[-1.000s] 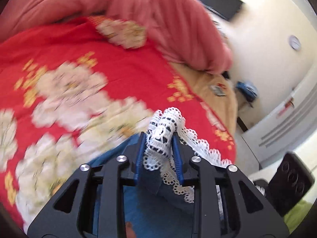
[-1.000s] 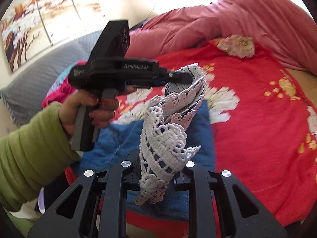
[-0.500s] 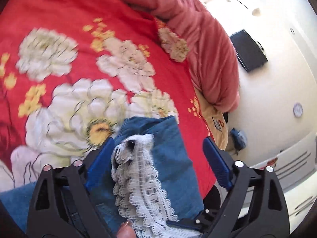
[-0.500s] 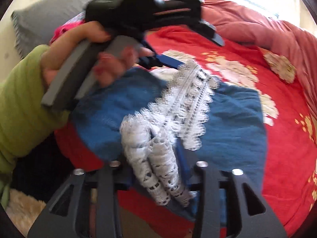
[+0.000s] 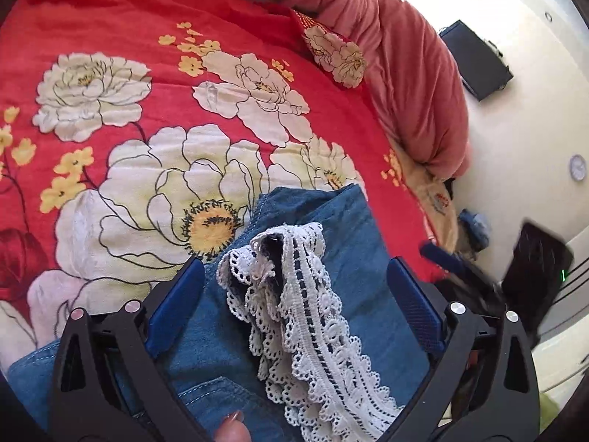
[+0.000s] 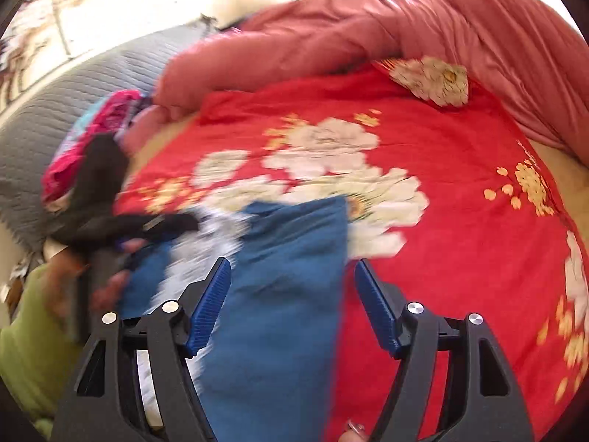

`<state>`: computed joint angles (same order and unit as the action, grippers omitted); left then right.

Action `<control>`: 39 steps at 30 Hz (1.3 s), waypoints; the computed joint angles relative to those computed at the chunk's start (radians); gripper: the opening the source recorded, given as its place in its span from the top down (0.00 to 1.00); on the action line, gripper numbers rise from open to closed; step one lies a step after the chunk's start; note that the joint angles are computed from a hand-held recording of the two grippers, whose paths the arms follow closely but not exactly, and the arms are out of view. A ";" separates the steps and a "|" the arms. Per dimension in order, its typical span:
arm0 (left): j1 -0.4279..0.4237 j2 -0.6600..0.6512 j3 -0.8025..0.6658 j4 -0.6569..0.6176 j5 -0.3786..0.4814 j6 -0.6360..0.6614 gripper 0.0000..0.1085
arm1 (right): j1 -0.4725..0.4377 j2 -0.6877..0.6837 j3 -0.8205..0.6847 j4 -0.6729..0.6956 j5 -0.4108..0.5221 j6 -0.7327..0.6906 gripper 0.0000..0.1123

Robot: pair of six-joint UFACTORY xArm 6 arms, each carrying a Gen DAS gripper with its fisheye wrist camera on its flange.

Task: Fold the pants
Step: 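Lift the lace hem with both tools and fold it over the denim, then open both tools and move them back over the folded pants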

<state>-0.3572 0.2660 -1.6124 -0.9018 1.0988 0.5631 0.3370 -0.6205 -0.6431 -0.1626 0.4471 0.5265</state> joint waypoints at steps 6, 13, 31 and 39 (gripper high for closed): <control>0.001 0.010 -0.003 -0.006 -0.005 -0.029 0.53 | -0.090 0.229 -0.137 0.318 0.011 -0.266 0.40; 0.008 -0.010 0.005 -0.016 -0.031 -0.010 0.86 | -0.064 0.232 -0.101 0.599 -0.049 -0.465 0.89; 0.018 -0.080 0.097 0.105 -0.200 -0.032 0.52 | -0.026 0.088 -0.029 -0.036 -0.038 0.085 0.47; 0.039 -0.319 0.326 0.020 -0.244 0.025 0.43 | 0.088 -0.157 0.105 -0.230 0.044 0.274 0.32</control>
